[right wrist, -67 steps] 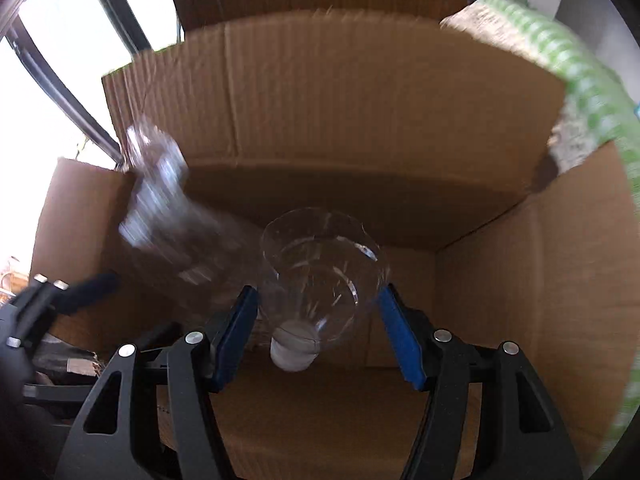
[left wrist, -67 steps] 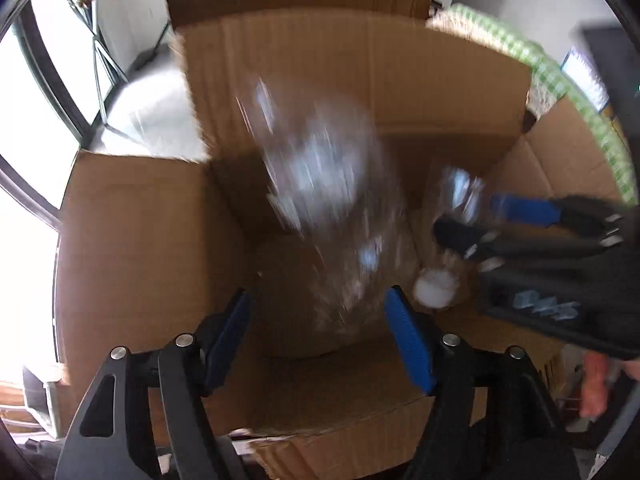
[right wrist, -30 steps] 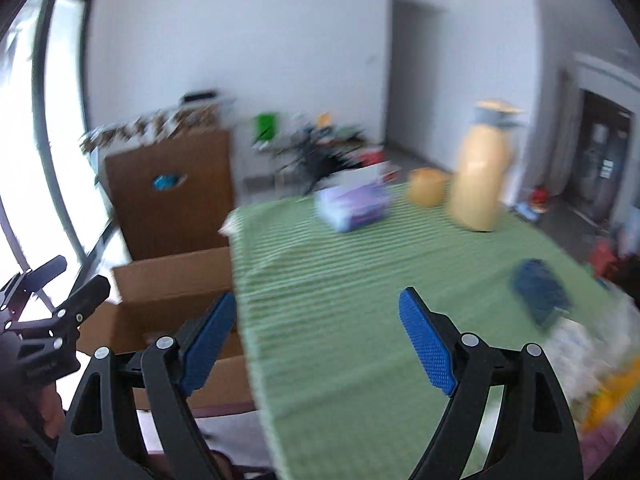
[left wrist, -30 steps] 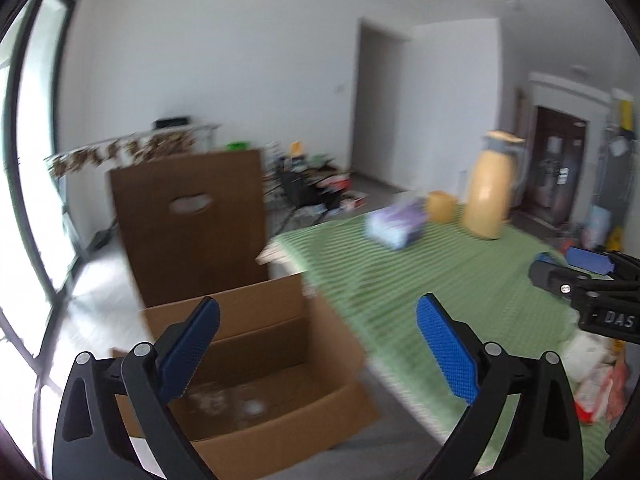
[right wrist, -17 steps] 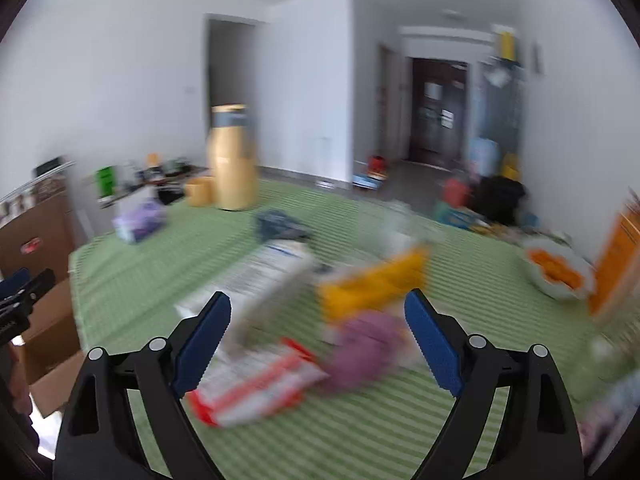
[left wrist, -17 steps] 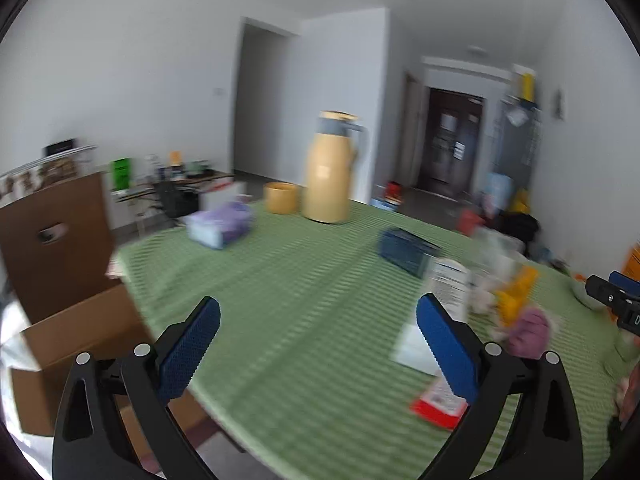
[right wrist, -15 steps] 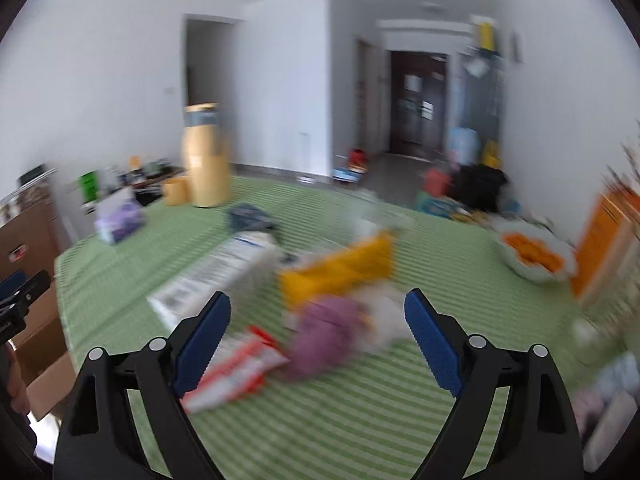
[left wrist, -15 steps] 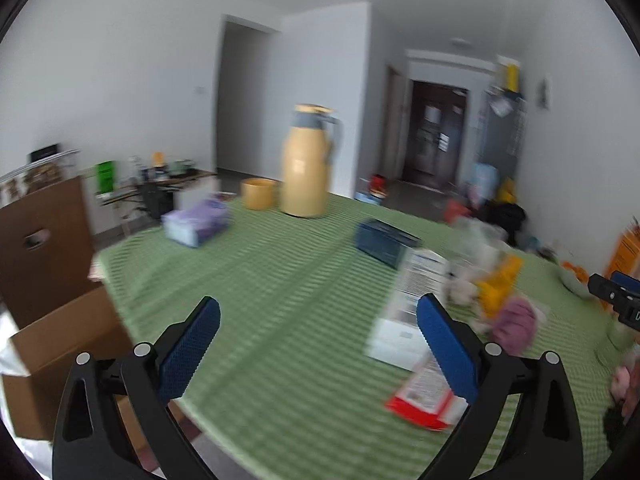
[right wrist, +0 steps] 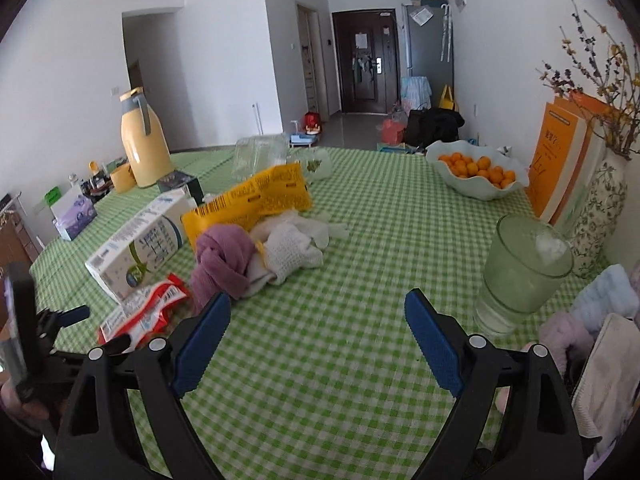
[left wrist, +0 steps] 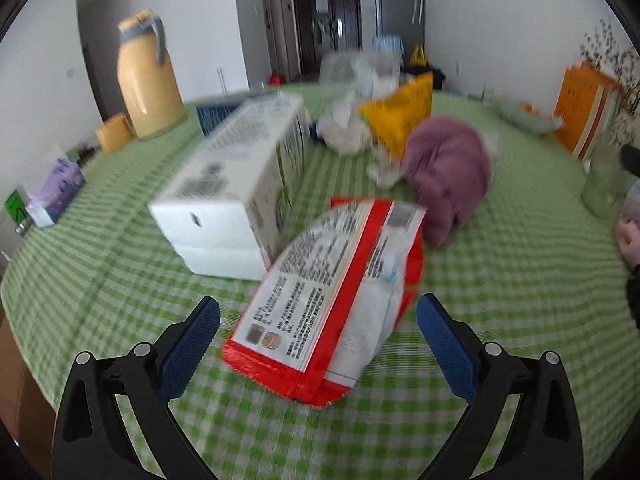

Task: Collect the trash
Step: 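Return both tools to the table and reach for the red-and-white snack bag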

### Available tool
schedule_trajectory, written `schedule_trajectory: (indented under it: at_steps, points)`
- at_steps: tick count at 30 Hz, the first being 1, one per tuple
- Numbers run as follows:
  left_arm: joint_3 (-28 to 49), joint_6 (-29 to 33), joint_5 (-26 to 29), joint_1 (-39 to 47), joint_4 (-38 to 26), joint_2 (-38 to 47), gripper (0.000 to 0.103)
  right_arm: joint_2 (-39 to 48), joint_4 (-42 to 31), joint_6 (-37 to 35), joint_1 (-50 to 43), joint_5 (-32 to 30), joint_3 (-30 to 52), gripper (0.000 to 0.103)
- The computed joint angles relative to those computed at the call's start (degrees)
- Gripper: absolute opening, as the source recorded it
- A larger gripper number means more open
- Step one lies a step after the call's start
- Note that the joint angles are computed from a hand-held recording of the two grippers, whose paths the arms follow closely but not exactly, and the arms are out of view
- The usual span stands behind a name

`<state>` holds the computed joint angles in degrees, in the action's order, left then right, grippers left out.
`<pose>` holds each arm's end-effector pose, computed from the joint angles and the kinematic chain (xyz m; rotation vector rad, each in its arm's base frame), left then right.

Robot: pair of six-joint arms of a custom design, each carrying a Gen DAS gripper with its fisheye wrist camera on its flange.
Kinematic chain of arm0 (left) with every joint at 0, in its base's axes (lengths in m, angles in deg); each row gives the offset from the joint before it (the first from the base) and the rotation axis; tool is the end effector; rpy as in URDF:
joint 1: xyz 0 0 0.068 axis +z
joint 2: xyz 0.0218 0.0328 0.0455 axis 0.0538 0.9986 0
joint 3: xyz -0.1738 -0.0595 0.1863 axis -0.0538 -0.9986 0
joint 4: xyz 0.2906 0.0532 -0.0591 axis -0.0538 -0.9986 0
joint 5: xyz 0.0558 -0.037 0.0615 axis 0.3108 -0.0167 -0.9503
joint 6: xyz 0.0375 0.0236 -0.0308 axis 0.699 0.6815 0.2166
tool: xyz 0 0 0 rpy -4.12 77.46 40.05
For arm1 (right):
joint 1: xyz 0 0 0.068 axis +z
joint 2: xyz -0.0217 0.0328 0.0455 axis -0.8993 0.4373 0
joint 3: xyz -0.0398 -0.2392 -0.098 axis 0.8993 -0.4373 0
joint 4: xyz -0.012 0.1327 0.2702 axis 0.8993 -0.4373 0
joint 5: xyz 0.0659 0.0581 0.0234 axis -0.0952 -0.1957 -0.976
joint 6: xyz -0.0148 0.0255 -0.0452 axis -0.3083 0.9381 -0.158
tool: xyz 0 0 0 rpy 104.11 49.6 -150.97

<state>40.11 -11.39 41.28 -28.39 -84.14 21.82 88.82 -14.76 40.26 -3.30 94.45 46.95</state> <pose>0.2540 -0.1522 0.3028 0.6351 2.3202 -0.1514 0.1300 0.1756 0.3789 0.3881 2.1656 -0.0594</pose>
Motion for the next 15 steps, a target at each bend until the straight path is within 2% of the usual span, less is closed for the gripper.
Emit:
schedule_trajectory:
  at_steps: [4,8,9,10,11,12,13,14,15]
  points:
    - [2.4,0.3,0.2,2.1,-0.4,5.1,0.096,-1.0,2.8,-1.9,-1.5,-1.9,-1.9,0.085]
    - [6.8,0.6,5.0,4.2,-4.6,10.2,0.095,-1.1,6.6,-4.4,-3.2,-4.5,-4.0,0.085]
    - [7.1,0.3,5.7,4.4,-5.1,10.5,0.09,-1.0,7.8,-5.2,-3.6,-5.1,-4.3,0.085]
    - [6.5,-0.1,4.4,4.1,-4.5,9.9,0.077,-0.8,8.5,-5.8,-3.9,-5.6,-4.5,0.085]
    - [6.2,-0.6,3.9,4.0,-4.3,9.4,0.069,-0.6,9.3,-6.6,-4.2,-6.0,-4.7,0.085]
    - [6.5,-1.0,4.2,4.2,-4.6,9.3,0.054,-0.2,10.3,-7.3,-4.5,-6.6,-4.8,0.085]
    - [7.2,-1.1,5.1,4.5,-5.3,9.6,0.044,0.0,10.8,-7.8,-4.8,-7.0,-4.8,0.085]
    - [7.8,-1.3,6.7,4.8,-6.5,9.5,0.04,0.3,11.6,-8.4,-5.1,-7.4,-5.0,0.085]
    - [8.0,-1.4,7.6,4.7,-7.3,9.3,0.029,0.6,12.0,-8.6,-5.2,-7.7,-5.0,0.085]
